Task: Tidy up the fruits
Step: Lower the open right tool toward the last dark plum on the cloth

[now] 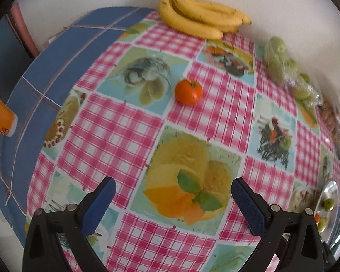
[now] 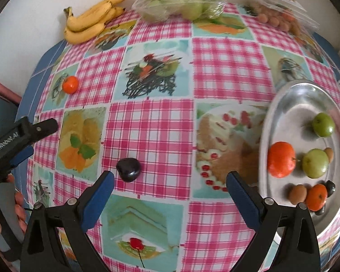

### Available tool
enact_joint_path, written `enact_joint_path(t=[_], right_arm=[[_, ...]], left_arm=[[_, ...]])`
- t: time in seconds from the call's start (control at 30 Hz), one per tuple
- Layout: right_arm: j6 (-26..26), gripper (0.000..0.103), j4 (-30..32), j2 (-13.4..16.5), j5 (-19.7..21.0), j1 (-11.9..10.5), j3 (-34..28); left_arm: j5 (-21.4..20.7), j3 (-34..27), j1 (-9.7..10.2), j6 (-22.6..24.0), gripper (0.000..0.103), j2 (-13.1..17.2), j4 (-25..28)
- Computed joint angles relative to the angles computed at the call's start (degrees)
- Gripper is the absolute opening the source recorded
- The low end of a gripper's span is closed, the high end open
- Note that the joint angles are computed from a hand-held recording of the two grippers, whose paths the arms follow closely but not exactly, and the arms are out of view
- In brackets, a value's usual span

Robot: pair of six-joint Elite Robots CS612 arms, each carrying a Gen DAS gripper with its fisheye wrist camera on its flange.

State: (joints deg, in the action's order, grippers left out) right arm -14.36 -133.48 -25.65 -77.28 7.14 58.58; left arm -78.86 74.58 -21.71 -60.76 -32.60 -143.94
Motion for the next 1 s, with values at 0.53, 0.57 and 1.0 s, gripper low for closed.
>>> enact_joint_path(t=[0.53,0.57,1.0], right_arm=[[-0.6,0.099,2.4,2.3,-2.8,2.5,-2.6],[-0.5,0.099,2.4,2.4,-2.9,2.6,-2.7],[0.4,0.099,0.7,3.8,-3.7,3.8,-3.7]], left_arm=[[-1.1,-3.0,-0.05,2.9,0.103,2.2,7.3],[-1.0,-3.2,-0.05,3.0,0.103,2.3,7.6],[-0.5,-3.1,0.25,3.1,0.103,2.4,7.0]])
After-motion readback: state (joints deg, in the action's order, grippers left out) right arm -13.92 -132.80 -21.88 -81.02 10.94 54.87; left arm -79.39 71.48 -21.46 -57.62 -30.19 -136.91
